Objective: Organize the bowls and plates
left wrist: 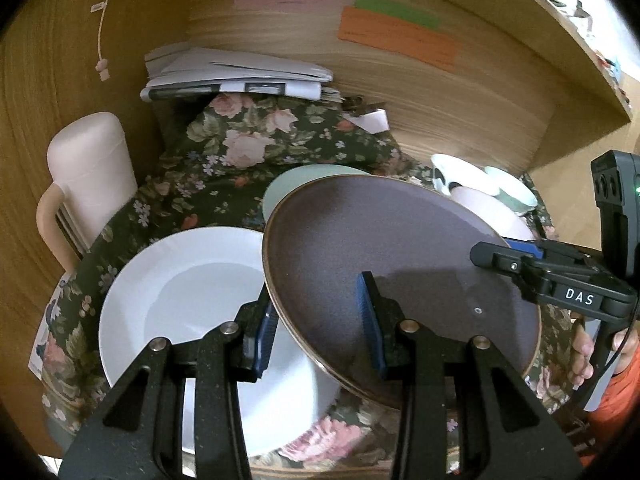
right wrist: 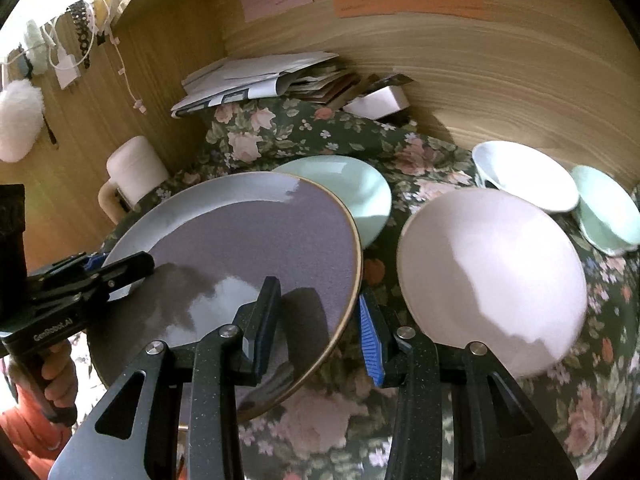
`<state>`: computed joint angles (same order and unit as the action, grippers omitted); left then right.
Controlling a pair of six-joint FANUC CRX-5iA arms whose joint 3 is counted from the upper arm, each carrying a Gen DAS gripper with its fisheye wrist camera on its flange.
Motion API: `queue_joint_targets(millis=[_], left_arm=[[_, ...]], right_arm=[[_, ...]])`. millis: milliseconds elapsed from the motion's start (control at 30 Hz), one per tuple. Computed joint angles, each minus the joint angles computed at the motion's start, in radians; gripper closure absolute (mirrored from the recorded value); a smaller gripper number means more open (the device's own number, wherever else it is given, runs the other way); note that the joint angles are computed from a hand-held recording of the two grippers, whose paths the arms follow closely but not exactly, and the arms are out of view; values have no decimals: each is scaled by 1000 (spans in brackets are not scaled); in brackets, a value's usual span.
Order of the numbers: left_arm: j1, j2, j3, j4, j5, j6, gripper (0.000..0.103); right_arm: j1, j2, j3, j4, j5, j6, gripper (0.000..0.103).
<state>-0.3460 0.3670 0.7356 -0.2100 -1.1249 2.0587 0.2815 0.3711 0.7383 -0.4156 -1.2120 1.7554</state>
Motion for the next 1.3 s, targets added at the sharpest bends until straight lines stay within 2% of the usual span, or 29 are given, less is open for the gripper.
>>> queue_joint_targets(millis=[567, 1300], left_arm=[[-38, -22, -73, 46, 25, -1, 64], [-42, 57, -49, 129, 12, -26, 64]], right_arm=[[-36, -106, -170, -18, 41, -22, 68], [-46, -108, -233, 40, 36, -96, 68]])
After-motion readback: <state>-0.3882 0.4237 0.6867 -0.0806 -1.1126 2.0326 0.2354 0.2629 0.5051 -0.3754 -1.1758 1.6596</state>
